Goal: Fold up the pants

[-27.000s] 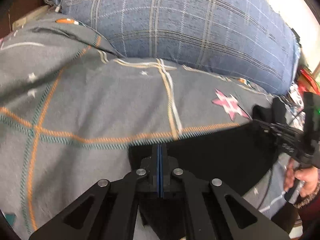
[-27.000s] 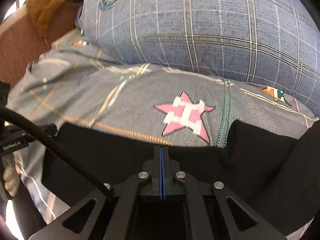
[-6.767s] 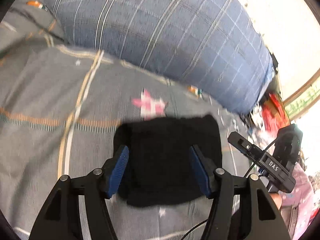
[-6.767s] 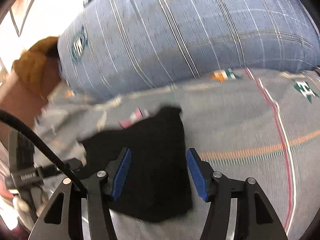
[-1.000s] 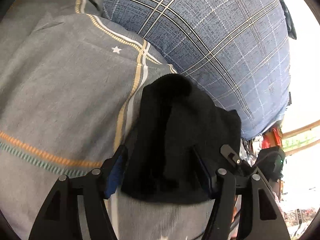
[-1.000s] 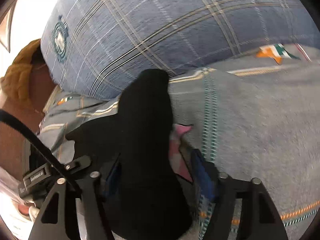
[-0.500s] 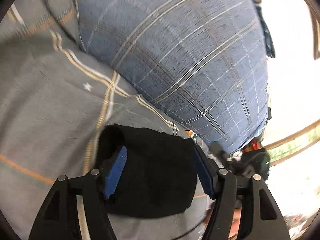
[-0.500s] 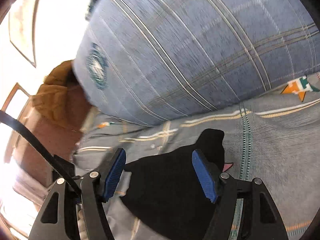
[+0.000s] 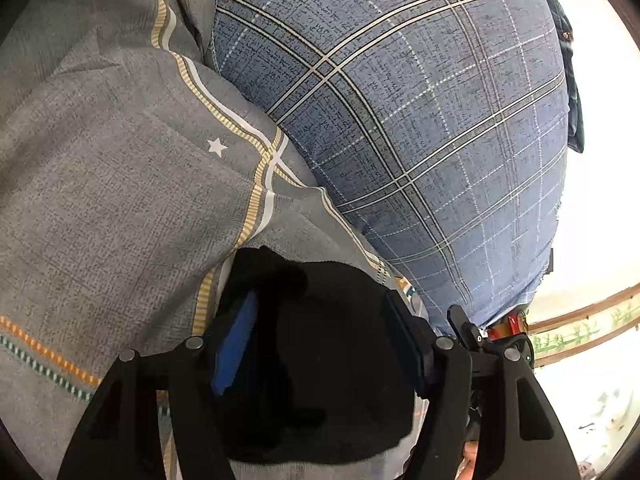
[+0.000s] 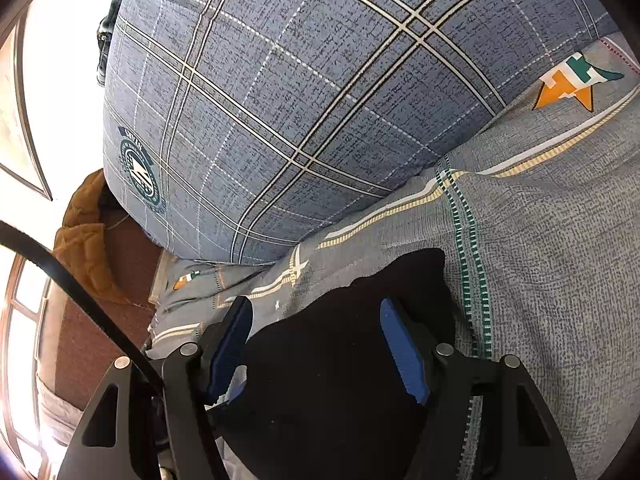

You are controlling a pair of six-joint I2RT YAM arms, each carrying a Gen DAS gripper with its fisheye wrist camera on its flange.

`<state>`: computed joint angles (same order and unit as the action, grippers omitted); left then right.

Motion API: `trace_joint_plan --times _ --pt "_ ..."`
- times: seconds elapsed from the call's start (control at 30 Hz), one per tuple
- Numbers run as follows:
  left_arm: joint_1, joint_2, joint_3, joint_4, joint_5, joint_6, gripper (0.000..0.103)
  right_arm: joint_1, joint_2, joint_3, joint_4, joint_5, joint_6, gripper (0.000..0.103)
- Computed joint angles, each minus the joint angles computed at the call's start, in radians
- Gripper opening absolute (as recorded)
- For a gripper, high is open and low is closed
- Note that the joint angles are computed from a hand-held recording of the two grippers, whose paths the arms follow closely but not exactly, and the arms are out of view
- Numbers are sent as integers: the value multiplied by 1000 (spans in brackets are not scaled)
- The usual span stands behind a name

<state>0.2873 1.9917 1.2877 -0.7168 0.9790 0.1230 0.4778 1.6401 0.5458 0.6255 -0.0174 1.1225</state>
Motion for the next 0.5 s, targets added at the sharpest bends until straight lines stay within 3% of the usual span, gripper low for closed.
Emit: trace_joint_plan --times 0.13,0.27,0.37,0.5 --pt "56 -72 -7 -118 -28 119 65 94 -218 -46 -202 163 -40 73" --pt "110 -200 -113 -177 -112 244 65 312 -406 -84 -439 430 9 74" --pt "158 -375 -266 -175 -191 356 65 526 -445 -49 -663 655 130 74" --pt "214 -660 -464 -101 -275 403 65 754 -349 68 -961 833 360 74"
